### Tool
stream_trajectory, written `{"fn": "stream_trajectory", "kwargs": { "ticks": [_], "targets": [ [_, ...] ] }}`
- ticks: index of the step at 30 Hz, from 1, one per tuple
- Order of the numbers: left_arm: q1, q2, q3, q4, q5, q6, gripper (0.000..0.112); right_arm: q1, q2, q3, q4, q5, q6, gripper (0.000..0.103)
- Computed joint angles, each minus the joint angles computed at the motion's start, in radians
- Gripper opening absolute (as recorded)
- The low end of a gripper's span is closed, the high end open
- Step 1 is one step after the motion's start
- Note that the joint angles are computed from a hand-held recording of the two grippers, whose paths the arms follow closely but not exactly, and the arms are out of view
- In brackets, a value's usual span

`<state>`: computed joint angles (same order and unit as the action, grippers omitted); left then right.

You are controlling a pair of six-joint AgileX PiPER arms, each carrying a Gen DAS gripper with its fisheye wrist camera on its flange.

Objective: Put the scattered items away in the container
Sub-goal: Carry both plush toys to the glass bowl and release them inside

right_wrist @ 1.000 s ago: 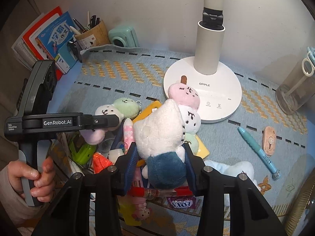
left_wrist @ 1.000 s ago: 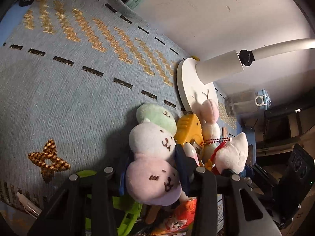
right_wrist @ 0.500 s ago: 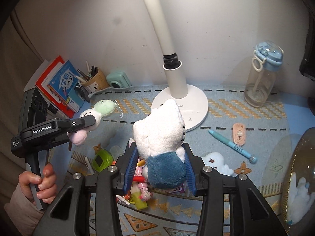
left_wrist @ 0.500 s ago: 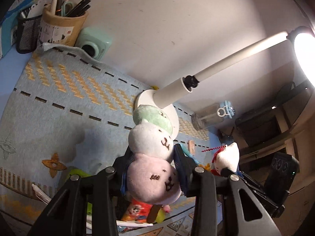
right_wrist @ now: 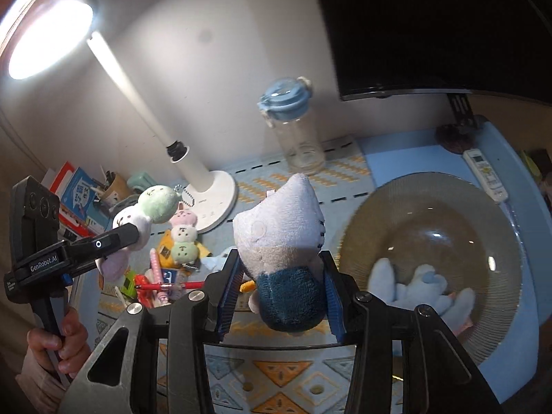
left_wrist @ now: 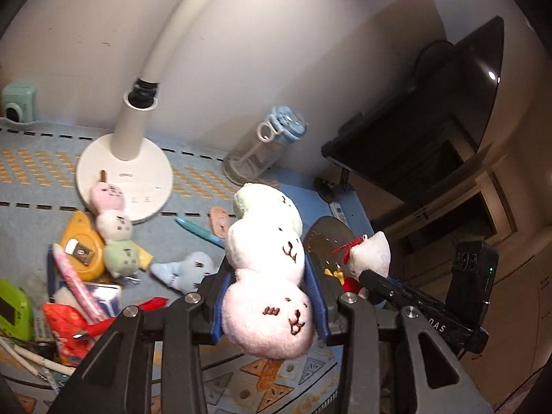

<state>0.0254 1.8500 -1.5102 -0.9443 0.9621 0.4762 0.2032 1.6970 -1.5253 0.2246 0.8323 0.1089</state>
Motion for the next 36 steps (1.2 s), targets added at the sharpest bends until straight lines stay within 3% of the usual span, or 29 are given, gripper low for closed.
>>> {"fn": "stream_trajectory", "kwargs": {
  "ticks": [6, 13, 18, 27, 34, 35, 36],
  "targets": [
    [-0.243, 0.087, -0.108, 0.058, -0.073, -0.117, 0.035, -0.248, -0.09, 0.122, 0.073, 0.012, -0.159, 0.044],
    [-0.451, 0.284, -0.372, 0.243, -0.118, -0.339, 0.035, -0.444, -0.011, 0.138, 0.218, 0.073, -0.349, 0.044],
    [-0.535, 0.464, -0.616, 0.41, -0.054, -0.492, 0.035, -0.485, 0.087, 0.103, 0.237, 0.107, -0.419, 0.044],
    [-0.583, 0.722, -1.014, 0.547, 0.126, -0.656, 0.035, -0.476, 0.212, 0.035, 0.254, 0.125, -0.458, 0.045],
    [-0.58, 0.806, -1.167, 0.574, 0.215, -0.702, 0.037, -0.459, 0.236, -0.013, 0.192, 0.162, -0.422, 0.053],
    [-0.577, 0.8, -1.161, 0.563, 0.218, -0.691, 0.04, -0.462, 0.23, -0.01, 0.191, 0.162, -0.419, 0.054],
    [-0.576, 0.788, -1.143, 0.565, 0.215, -0.685, 0.051, -0.464, 0.221, -0.004, 0.189, 0.16, -0.415, 0.054]
  ]
}}
